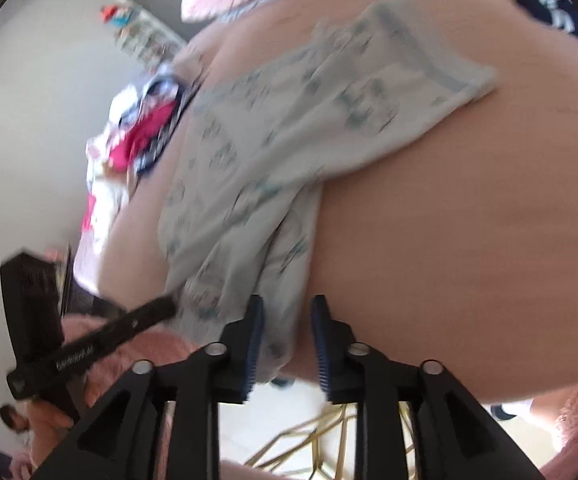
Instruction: Fold clothes
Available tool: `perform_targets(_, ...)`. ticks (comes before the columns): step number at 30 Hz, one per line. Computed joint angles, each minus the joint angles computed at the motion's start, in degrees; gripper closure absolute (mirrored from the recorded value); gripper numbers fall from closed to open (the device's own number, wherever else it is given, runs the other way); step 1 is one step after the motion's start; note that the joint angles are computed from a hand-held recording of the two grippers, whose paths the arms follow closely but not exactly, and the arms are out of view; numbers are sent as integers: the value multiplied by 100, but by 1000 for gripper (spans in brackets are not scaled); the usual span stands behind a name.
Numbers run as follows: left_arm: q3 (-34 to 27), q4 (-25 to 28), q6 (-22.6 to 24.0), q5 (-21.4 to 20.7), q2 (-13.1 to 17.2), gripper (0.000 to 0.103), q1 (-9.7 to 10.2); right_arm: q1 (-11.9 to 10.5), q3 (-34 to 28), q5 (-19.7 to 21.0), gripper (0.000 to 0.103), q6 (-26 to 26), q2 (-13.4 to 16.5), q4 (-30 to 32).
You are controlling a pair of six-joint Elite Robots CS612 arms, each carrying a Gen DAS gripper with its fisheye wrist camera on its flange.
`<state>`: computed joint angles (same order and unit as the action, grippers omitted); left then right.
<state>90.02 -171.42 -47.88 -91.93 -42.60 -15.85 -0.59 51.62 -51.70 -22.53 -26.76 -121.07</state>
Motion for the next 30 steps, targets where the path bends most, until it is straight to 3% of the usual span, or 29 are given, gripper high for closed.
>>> perform_targets(1,-21,5,-26,-23,20,80,8,-11,-48,-16,64,-8,25,11)
perform_targets(2,-49,-14,-86,-102,56,73,29,-16,-156,-8,64,-76,78,228)
perform_targets(5,-139,-270,-271,-339,198,67,97,-35,-243,177,64,-366,131,628)
perform_targets(7,-218,-329,-28,-312,244,72,85,-26,-108,156,64,-486,57,502)
perform_targets(8,-262,-195,167,-252,237,93,64,-14,-50,127,64,-542,22,467)
perform_targets(10,-271,-41,203,-144,190,94,26,6,48,80,64,-562,-31,357)
perform_targets(15,32,-255,-322,-190,-13,94,5,23,176,43,64,-610,-97,240)
perform_targets(18,-33,257,-508,-360,15,87,42,44,193,3,64,-653,-114,241)
perform_targets(21,25,109,-888,-514,7,79,111,50,240,-19,64,-640,-148,183)
perform_targets(23,93,203,-760,-55,-132,66,44,28,279,-21,64,-494,-170,77)
perform_targets(27,48,148,-147,376,-248,65,-41,-123,264,-66,64,481,-149,-653)
perform_targets(30,-173,172,452,426,-173,65,-71,-195,-324,-228,64,887,126,-531)
